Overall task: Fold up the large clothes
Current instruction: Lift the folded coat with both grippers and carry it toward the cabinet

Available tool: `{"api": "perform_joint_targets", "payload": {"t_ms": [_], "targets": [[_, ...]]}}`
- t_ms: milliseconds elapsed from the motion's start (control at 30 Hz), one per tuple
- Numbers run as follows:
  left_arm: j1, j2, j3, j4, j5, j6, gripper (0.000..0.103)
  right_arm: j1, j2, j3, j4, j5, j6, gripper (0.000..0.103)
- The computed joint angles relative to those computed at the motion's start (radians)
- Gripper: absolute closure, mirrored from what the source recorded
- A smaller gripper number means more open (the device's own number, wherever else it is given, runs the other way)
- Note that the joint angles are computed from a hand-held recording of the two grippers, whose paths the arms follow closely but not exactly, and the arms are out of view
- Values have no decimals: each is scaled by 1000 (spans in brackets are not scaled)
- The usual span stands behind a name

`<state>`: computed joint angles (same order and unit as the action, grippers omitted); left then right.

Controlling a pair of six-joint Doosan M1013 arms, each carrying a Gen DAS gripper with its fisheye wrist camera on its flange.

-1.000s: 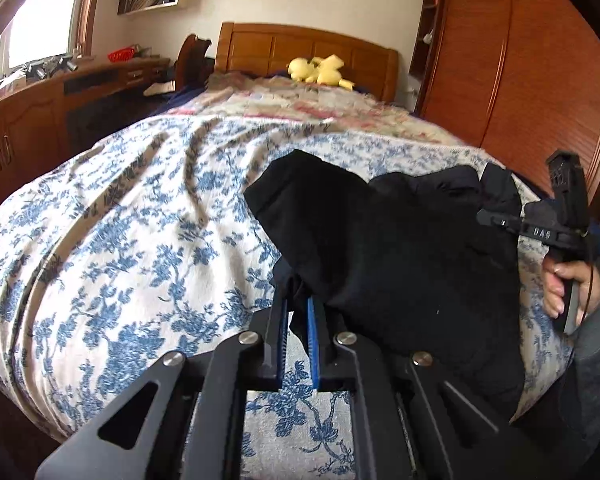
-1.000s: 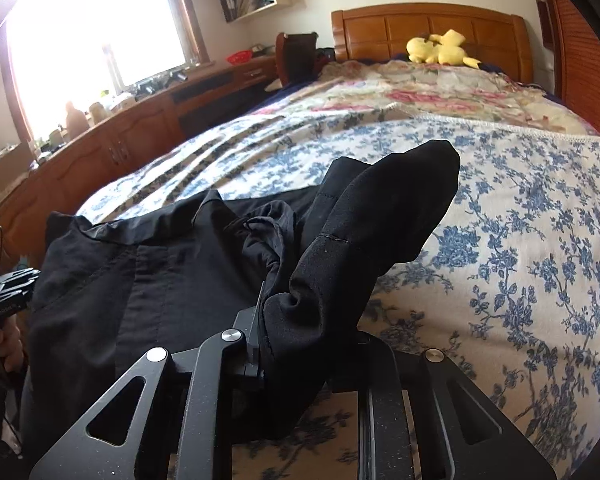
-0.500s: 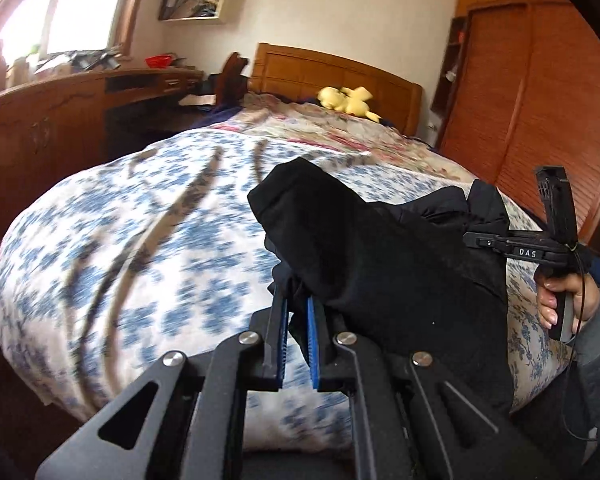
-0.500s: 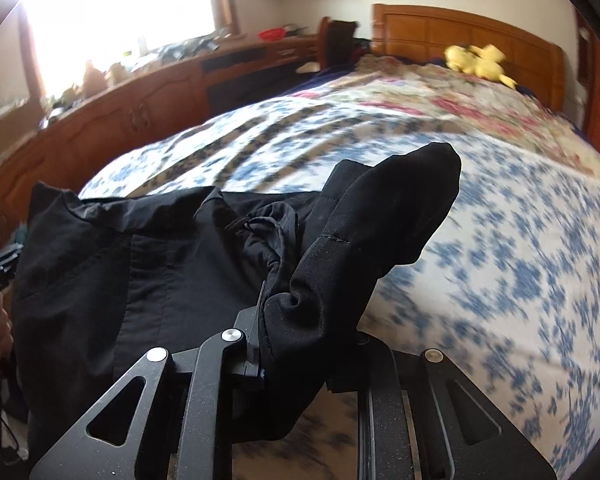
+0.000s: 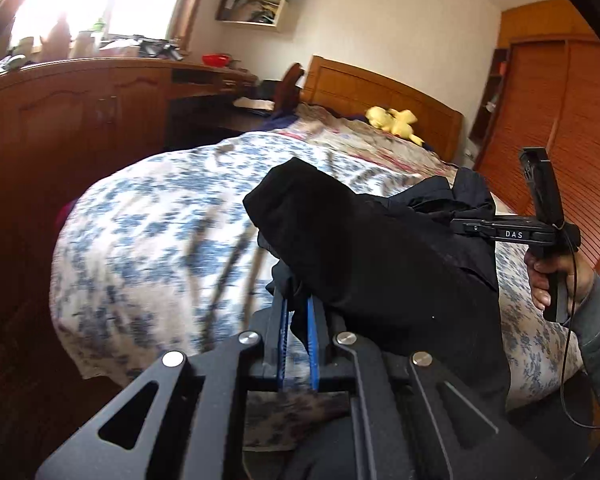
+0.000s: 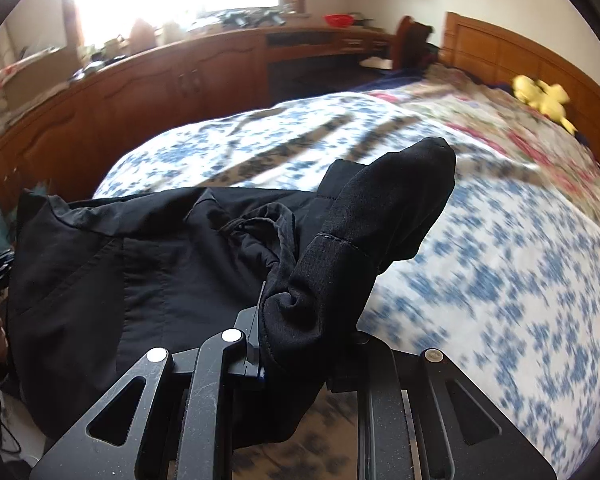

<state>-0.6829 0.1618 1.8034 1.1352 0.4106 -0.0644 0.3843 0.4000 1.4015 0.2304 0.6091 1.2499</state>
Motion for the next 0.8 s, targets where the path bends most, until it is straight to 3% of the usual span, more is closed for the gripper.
{"api": "perform_joint_targets", "payload": {"t_ms": [133, 467, 567, 800], "targets": [[19, -6, 14, 19, 28, -27, 97, 21, 52, -78, 3, 37, -26, 86], [77, 5, -30, -26, 119, 63, 97, 67, 218, -349, -5, 135, -64, 86], [100, -1, -32, 9, 128, 17, 97, 82, 274, -442, -10, 167, -56, 86], [146, 9, -52, 16, 203, 53, 97, 126, 424, -701, -39, 241, -39, 86]]}}
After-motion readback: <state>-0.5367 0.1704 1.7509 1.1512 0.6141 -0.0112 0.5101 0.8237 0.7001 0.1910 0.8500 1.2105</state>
